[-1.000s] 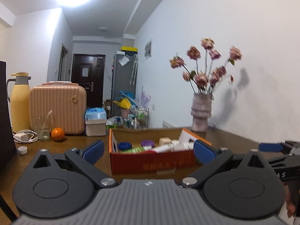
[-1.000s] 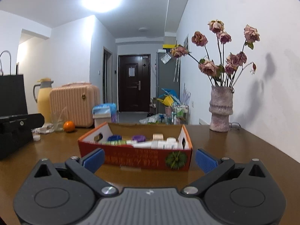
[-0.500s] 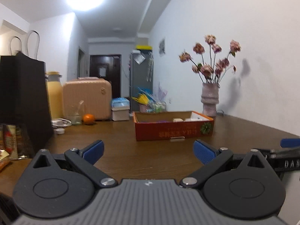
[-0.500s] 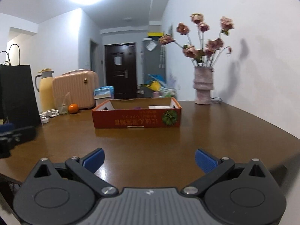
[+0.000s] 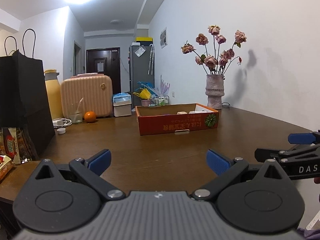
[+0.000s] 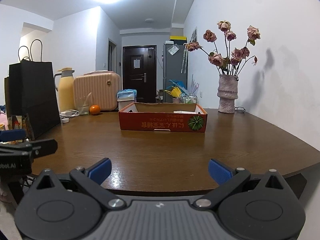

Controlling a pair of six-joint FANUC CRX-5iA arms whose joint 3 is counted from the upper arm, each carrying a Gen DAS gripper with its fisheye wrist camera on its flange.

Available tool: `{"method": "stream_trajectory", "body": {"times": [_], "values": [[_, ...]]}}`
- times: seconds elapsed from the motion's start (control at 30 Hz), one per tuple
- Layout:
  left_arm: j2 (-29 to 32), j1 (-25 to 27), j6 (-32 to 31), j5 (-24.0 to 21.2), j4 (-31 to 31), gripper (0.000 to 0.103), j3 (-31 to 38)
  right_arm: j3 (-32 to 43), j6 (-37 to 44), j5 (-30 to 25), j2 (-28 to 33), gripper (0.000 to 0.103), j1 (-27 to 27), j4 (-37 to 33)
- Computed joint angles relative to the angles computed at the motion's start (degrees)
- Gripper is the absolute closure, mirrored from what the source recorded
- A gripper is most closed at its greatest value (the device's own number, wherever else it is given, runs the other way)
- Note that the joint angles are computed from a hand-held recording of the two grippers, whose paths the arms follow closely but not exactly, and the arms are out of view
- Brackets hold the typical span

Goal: Organize rigid objects

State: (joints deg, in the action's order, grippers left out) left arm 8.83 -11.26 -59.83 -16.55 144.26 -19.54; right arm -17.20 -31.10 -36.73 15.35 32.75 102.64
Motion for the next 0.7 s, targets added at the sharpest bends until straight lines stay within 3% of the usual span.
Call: {"method": "stream_trajectory", "body": {"times": [0.7], "values": [[-0.03, 0.30, 0.09, -1.91, -0.41, 0.000, -0.38, -0.41, -1.51, -0.92, -0.12, 0.000, 0.00, 0.93]]}}
